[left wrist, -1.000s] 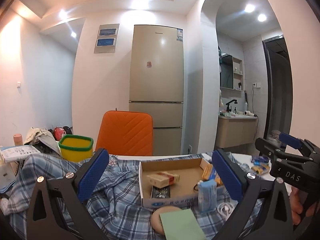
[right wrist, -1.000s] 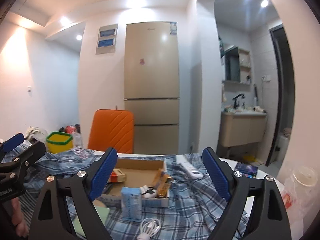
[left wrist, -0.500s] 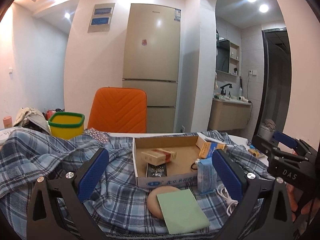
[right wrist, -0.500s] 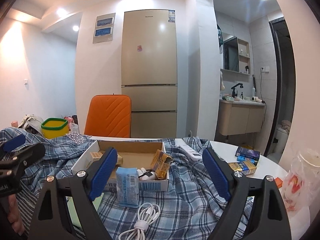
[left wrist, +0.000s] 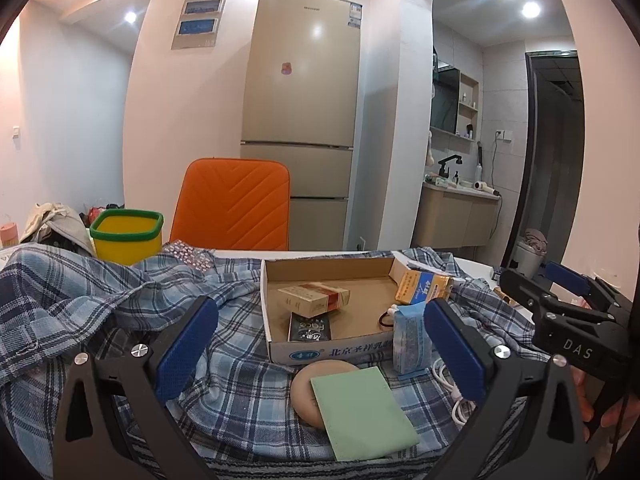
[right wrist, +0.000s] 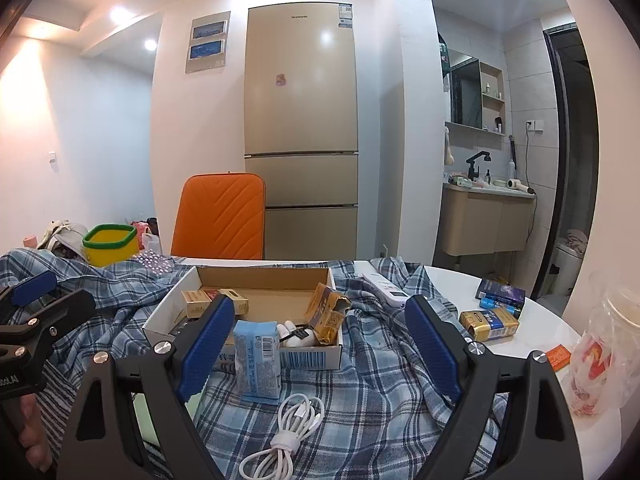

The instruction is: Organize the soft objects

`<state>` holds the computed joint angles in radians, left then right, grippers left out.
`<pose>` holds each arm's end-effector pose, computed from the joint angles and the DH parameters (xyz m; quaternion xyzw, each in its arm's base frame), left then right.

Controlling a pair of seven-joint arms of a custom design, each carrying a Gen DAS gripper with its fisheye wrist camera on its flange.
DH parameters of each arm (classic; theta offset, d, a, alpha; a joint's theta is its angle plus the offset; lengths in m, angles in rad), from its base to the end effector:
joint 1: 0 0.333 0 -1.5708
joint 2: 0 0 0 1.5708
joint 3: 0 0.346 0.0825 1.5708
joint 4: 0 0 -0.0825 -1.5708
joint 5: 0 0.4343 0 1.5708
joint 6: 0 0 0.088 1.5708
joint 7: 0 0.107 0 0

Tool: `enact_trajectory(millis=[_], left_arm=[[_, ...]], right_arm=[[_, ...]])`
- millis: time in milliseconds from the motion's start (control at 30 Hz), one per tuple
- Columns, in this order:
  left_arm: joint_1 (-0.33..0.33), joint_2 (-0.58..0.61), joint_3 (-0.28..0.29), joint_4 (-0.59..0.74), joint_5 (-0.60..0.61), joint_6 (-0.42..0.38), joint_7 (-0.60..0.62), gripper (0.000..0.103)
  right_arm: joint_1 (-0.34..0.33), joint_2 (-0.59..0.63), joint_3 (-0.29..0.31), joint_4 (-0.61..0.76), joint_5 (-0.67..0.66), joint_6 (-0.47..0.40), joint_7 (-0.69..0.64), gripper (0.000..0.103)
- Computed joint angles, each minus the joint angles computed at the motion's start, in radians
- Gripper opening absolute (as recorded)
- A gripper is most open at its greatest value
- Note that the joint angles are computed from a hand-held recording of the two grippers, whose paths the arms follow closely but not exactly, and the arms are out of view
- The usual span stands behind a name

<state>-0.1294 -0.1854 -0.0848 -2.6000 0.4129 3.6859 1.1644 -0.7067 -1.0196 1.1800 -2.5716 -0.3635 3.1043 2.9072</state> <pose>0.4652 -0.1562 0.4627 -0.4756 0.6616 -0.5035 0.2874 0.3979 0.2975 0.4622 -0.5032 0.6197 -0.4651 0.3827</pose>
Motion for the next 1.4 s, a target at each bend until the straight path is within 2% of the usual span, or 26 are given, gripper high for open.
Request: enact_trajectory(millis=[133, 267, 367, 433, 467, 500, 567, 633, 733, 800, 900, 1033, 1100, 1233, 1300, 1400], left_arm=[[-0.016, 0.006, 0.038, 0.023, 0.105, -0.044, -0.081, 0.103], [-0.013, 0.006, 0.042, 0.029, 0.137, -0.06, -0.108, 0.103], [-0.027, 0.006, 0.069, 0.04, 0.22, -0.077, -0.166, 0.103], [-0.023, 0.003, 0.062, 0.042, 0.236, -0.086, -0.168, 0.103], [-0.02, 0.002, 0.056, 0.042, 0.229, -0.093, -0.16, 0.103], [-0.021, 0.001, 0.055, 0.043, 0.23, -0.1, -0.16, 0.103], [-0.029, 0.001, 0.068, 0.047, 0.249, -0.11, -0.182, 0.103], [-0.033, 0.003, 0.075, 0.051, 0.262, -0.119, -0.198, 0.103], [-0.037, 0.004, 0.083, 0.057, 0.283, -0.128, -0.217, 0.103], [-0.031, 0.001, 0.074, 0.053, 0.267, -0.129, -0.207, 0.103], [-0.032, -0.001, 0.073, 0.051, 0.252, -0.131, -0.199, 0.103], [-0.046, 0.003, 0.091, 0.06, 0.278, -0.145, -0.222, 0.103], [-0.047, 0.003, 0.092, 0.061, 0.281, -0.148, -0.227, 0.103], [-0.05, 0.005, 0.095, 0.064, 0.282, -0.158, -0.23, 0.103], [-0.051, 0.006, 0.095, 0.066, 0.282, -0.16, -0.23, 0.103], [-0.054, 0.009, 0.099, 0.07, 0.29, -0.164, -0.235, 0.103]], right_arm=[[0.01, 0.05, -0.007, 0.01, -0.002, -0.021, -0.014, 0.089], [0.022, 0.145, -0.026, 0.021, -0.011, -0.037, -0.034, 0.089], [0.056, 0.265, -0.058, 0.041, -0.029, -0.094, -0.062, 0.089], [0.089, 0.374, -0.079, 0.078, -0.039, -0.207, -0.089, 0.089], [0.109, 0.438, -0.096, 0.098, -0.042, -0.255, -0.116, 0.089], [0.141, 0.506, -0.129, 0.106, -0.033, -0.261, -0.16, 0.089], [0.199, 0.568, -0.19, 0.096, -0.035, -0.232, -0.167, 0.089], [0.233, 0.604, -0.223, 0.101, -0.042, -0.248, -0.17, 0.089], [0.372, 0.702, -0.36, 0.097, 0.018, -0.226, -0.252, 0.088], [0.453, 0.752, -0.441, 0.1, 0.065, -0.216, -0.295, 0.077], [0.511, 0.79, -0.496, 0.113, 0.069, -0.245, -0.296, 0.065], [0.562, 0.81, -0.54, 0.121, 0.033, -0.26, -0.278, 0.061], [0.584, 0.816, -0.558, 0.127, 0.005, -0.272, -0.271, 0.054], [0.631, 0.837, -0.594, 0.159, -0.047, -0.334, -0.272, 0.05], [0.661, 0.848, -0.62, 0.167, -0.05, -0.349, -0.284, 0.04], [0.702, 0.868, -0.657, 0.182, -0.057, -0.374, -0.298, 0.032]])
